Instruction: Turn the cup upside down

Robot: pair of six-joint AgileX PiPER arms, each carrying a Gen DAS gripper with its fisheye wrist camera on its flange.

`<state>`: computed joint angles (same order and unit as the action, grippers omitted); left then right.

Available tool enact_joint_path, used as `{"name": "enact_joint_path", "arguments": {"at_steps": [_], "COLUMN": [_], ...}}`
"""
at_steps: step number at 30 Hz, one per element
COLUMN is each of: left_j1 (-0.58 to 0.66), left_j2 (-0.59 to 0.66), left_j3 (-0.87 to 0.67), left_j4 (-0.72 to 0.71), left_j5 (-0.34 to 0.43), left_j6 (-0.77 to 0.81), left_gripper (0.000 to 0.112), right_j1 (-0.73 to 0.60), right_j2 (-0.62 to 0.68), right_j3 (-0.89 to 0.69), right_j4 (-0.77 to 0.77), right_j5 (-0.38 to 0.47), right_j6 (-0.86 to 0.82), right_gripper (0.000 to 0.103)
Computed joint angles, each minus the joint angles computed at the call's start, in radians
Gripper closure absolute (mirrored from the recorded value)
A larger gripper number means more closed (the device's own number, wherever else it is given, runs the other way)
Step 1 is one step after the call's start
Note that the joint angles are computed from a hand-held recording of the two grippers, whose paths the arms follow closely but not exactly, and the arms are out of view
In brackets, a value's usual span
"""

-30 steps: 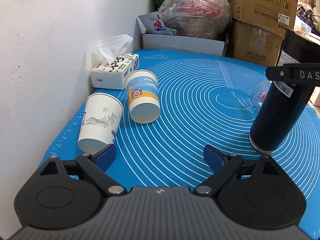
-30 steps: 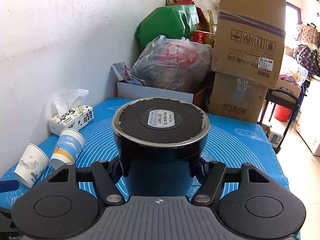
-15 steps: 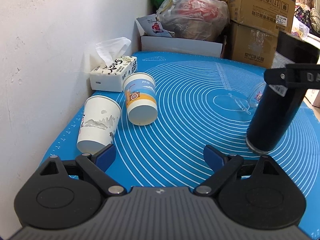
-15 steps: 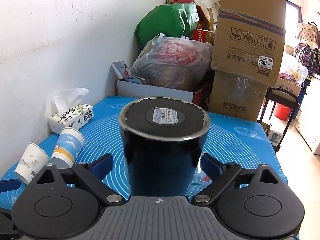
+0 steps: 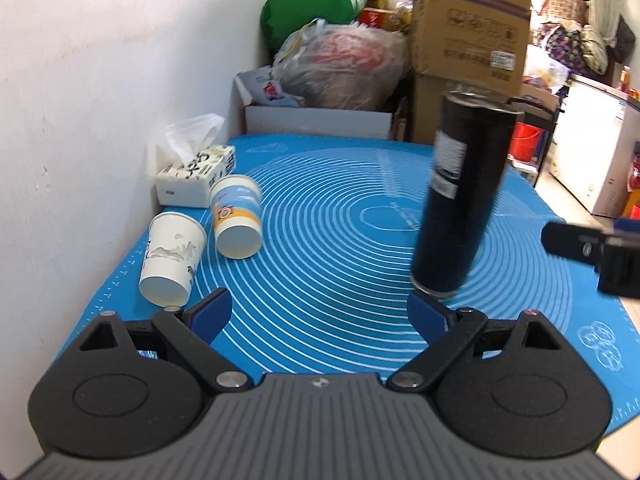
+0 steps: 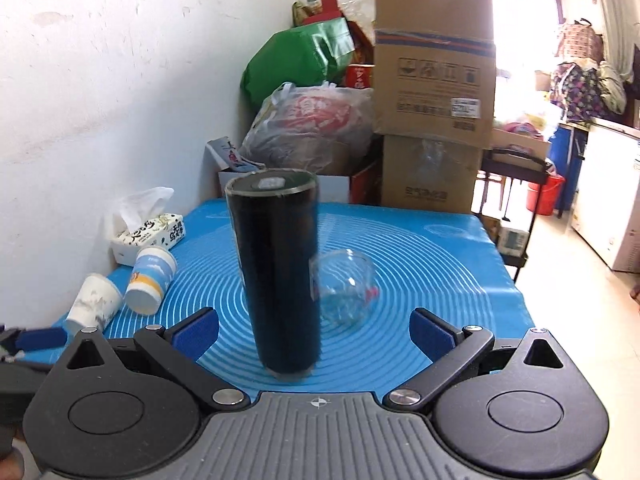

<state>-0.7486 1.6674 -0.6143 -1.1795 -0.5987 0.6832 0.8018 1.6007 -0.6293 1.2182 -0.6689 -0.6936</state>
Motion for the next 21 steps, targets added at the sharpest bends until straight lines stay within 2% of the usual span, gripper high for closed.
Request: {"name": "enact_joint_path", "arguments": {"at_steps": [3,7,11,21], "left_j1": [-0.065,-0.172,-0.253,-0.340], "left_j2": [-0.035,-0.058,-0.073,-0.101], "left_j3": [0.030,0.067,0.096,0.136], "left_j4": [-0.045,-0.125,-0.174,-0.221], "left_j5": [-0.029,-0.109,-0.163,-0.200], "left_j6": [0.027,0.057,0.062,0.057], "left_gripper": [0.019,0.018,0.018,0.018], "right_j1": [0.070,0.175,0.258,0.369], "right_j2": [-0.039,-0.068,-0.092,-0.115], "right_j3": [0.076,0.148,0.205,0.266], "right_j4": [0.034,0.107,0.153,0.241], "right_j5": [-0.064,-0.144,-0.190,-0.246], "right_j6": [0.043,0.063,0.103,0.125], "right_gripper": [0.000,0.000,0.000,0.000]}}
